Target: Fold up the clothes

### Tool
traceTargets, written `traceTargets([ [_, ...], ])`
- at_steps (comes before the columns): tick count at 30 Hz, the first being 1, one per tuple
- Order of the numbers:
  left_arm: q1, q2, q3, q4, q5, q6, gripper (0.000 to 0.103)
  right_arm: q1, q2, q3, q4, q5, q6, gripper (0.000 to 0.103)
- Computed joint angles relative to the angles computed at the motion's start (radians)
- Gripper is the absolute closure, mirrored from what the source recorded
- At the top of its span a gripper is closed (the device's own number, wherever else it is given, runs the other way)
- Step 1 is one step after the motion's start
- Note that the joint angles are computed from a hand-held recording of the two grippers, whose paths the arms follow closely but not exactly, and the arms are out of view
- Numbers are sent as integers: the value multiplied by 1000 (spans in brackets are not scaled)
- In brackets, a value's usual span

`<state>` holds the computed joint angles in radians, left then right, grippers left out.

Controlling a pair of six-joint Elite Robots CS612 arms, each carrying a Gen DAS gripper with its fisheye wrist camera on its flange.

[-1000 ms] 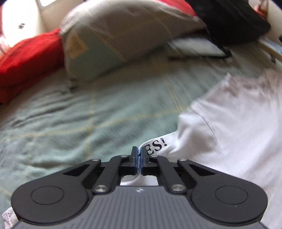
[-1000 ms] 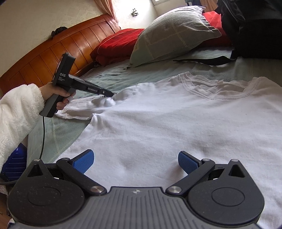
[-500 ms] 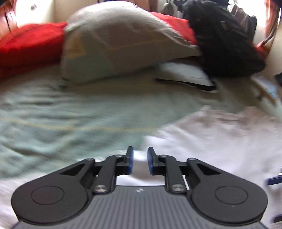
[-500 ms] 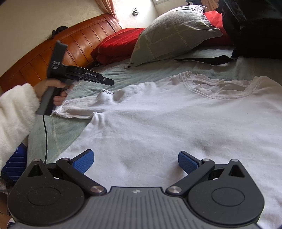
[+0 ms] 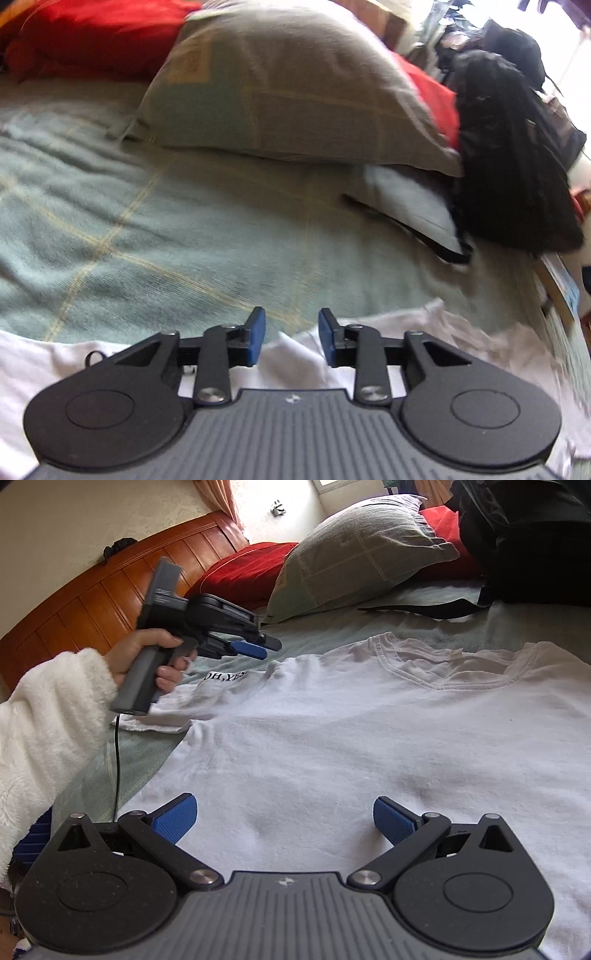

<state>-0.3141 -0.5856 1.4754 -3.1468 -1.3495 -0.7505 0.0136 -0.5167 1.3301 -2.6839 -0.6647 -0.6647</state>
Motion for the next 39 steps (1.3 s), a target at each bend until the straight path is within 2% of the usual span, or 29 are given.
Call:
traceTargets([
  [2, -7, -15, 18, 7, -27, 30, 57, 0, 1, -2, 2, -1, 3, 0],
  [5, 1, -9, 13, 31, -118, 20, 54, 1, 2, -2, 0, -4, 4, 0],
  [7, 2, 10, -10, 53, -125, 7, 54, 2, 1, 0, -2, -5, 1, 0],
  [10, -1, 44, -56, 42, -53, 5, 50, 3, 0, 3, -6, -7, -4, 0],
  [13, -6, 52, -85, 64, 16, -14, 53, 3, -2, 7, -15, -10, -6, 0],
  [15, -6, 32, -70, 72, 22, -8, 53, 2, -2, 8, -23, -11, -2, 0],
  [18, -16, -21, 13, 1, 59, 36, 42, 0, 1, 5, -24, -6, 11, 0],
  [20, -23, -60, 71, -1, 101, 43, 34, 1, 2, 2, -18, -5, 11, 0],
  [22, -27, -93, 117, 46, 136, 19, 34, 2, 2, 2, -15, -7, 7, 0],
  [25, -17, -113, 141, 184, 137, -67, 34, 3, 3, 1, -16, -9, 8, 0],
  [28, -10, -102, 140, 263, 158, -112, 34, 4, 3, 2, -23, -13, 13, 0],
  [32, -8, -70, 116, 260, 249, -129, 26, 5, 5, 2, -30, -17, 12, 0],
  [36, 0, -58, 85, 297, 302, -123, 26, 5, 5, 1, -26, -16, 10, 0],
  [39, -12, -76, 117, 251, 334, -124, 29, 4, 5, 2, -27, -12, 11, 0],
])
